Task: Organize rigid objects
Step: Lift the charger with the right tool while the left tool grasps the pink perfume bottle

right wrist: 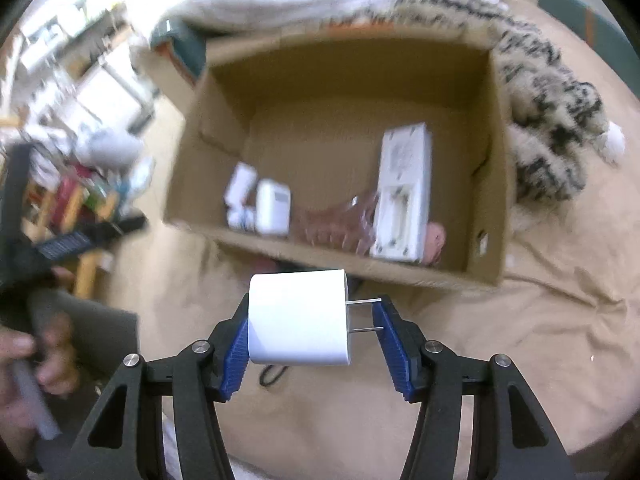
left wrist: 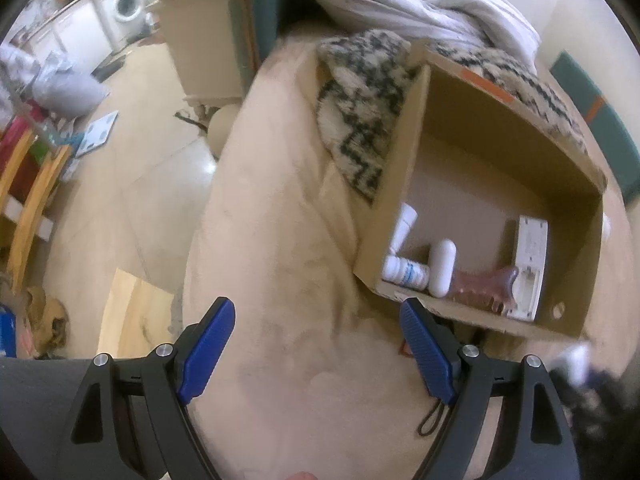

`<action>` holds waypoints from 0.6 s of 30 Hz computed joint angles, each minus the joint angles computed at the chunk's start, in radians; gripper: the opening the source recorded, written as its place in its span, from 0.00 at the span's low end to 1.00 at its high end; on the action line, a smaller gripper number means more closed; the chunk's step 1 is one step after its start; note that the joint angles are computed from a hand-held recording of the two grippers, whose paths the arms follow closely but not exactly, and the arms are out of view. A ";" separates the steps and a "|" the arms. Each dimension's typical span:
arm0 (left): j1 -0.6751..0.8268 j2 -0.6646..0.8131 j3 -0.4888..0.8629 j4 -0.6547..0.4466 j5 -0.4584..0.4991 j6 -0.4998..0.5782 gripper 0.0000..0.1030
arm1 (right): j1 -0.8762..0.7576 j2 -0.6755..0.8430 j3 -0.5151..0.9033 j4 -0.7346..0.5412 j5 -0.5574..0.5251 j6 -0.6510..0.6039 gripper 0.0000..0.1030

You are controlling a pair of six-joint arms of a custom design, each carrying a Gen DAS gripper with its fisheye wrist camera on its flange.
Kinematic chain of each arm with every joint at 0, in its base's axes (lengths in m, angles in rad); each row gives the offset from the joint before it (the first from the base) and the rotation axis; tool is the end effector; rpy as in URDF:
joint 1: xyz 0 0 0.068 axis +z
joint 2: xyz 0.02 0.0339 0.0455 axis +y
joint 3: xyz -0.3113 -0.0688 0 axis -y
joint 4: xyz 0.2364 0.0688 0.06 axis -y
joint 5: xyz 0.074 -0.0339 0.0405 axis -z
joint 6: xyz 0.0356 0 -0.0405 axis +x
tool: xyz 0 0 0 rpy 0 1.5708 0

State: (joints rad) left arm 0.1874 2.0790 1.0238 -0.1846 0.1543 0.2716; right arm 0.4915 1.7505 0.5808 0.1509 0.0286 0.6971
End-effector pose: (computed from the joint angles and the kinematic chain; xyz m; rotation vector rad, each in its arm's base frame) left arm 0.3702 0.0646 0.1061 0.1530 2.7791 -0.1038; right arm 0.2479 0.1316 0.1323 0.2818 2.6270 0.3877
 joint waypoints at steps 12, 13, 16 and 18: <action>-0.085 0.050 -0.049 0.035 -0.023 0.127 0.71 | -0.120 -0.080 -0.104 0.183 -0.060 0.066 0.59; -0.091 0.056 -0.052 0.039 -0.029 0.132 0.64 | -0.121 -0.072 -0.105 0.201 -0.064 0.073 0.59; -0.113 0.086 -0.043 0.024 -0.038 0.151 0.59 | -0.125 -0.084 -0.117 0.230 -0.064 0.076 0.59; -0.138 0.102 -0.042 0.015 -0.039 0.169 0.59 | -0.133 -0.095 -0.118 0.234 -0.070 0.076 0.59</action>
State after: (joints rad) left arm 0.0491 2.1806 0.9817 -0.1699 0.1149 0.4410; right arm 0.3588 1.6559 0.4626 0.3849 -0.0414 0.7733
